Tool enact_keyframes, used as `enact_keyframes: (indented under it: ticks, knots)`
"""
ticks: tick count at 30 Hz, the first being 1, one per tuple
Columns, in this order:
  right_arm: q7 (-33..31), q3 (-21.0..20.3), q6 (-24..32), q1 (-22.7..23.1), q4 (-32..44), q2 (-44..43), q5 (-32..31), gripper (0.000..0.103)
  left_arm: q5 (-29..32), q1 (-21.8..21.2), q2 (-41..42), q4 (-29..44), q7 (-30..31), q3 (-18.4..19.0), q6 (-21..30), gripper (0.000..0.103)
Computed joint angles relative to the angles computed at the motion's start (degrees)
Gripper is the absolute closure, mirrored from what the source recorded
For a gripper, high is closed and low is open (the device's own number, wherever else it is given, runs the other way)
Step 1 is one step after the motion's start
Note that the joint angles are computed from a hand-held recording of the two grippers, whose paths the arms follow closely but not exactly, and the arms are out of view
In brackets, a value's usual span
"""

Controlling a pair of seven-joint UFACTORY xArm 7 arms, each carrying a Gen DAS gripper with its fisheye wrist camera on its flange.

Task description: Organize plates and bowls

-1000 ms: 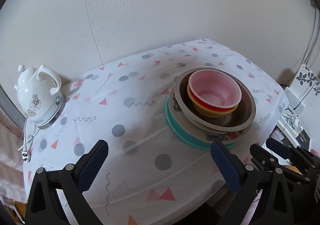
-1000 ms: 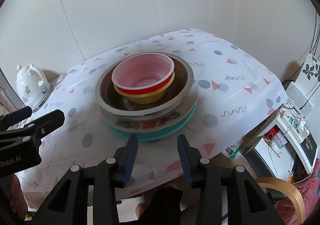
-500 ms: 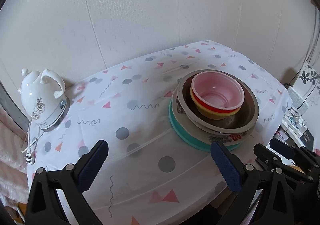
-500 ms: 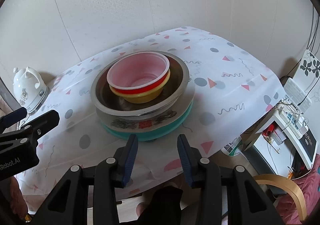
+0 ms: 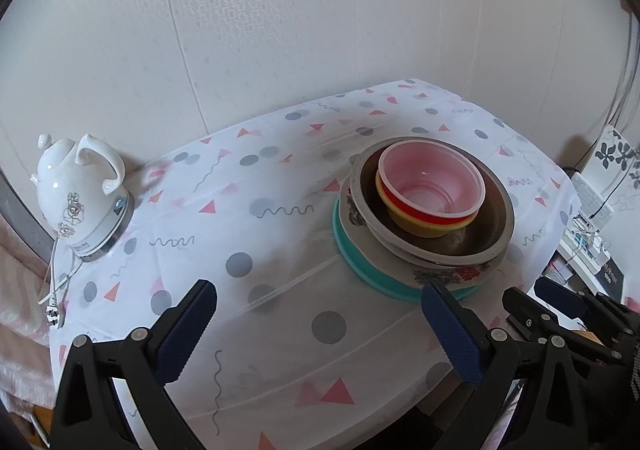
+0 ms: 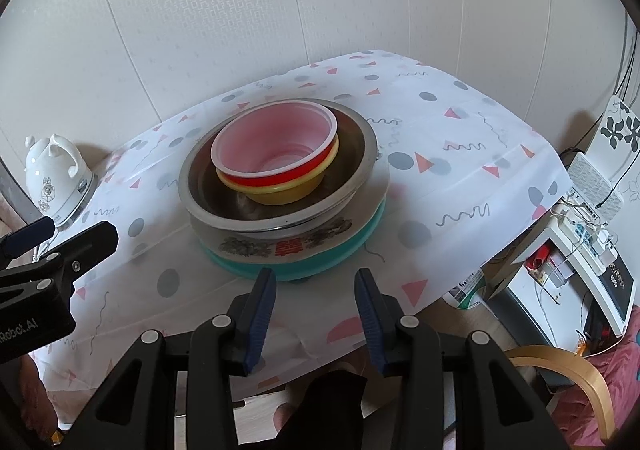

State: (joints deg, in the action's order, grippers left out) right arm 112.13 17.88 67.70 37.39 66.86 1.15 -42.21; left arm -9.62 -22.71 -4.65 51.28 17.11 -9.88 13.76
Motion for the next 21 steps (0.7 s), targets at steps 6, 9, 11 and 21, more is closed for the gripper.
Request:
enact_keyframes:
  ticks: [6,9,11,21]
  knots:
    - [0.0,0.0,0.3,0.0,0.0,0.0,-0.1,0.062,1.6,0.1,0.2,0.0,-0.7,-0.3,0.0,0.000]
    - [-0.1,0.0,0.4,0.0,0.1,0.0,0.1,0.062,1.8,0.1,0.2,0.1,-0.9,-0.3,0.0,0.000]
    - [0.0,0.0,0.6,0.0,0.3,0.1,0.2,0.062,0.8,-0.1,0.3,0.3,0.0,-0.1,0.4,0.000]
    - [0.0,-0.2,1.1,0.1,0.7,0.4,0.6,0.062,-4.0,-0.8,0.8,0.8,4.2,0.1,1.1,0.000]
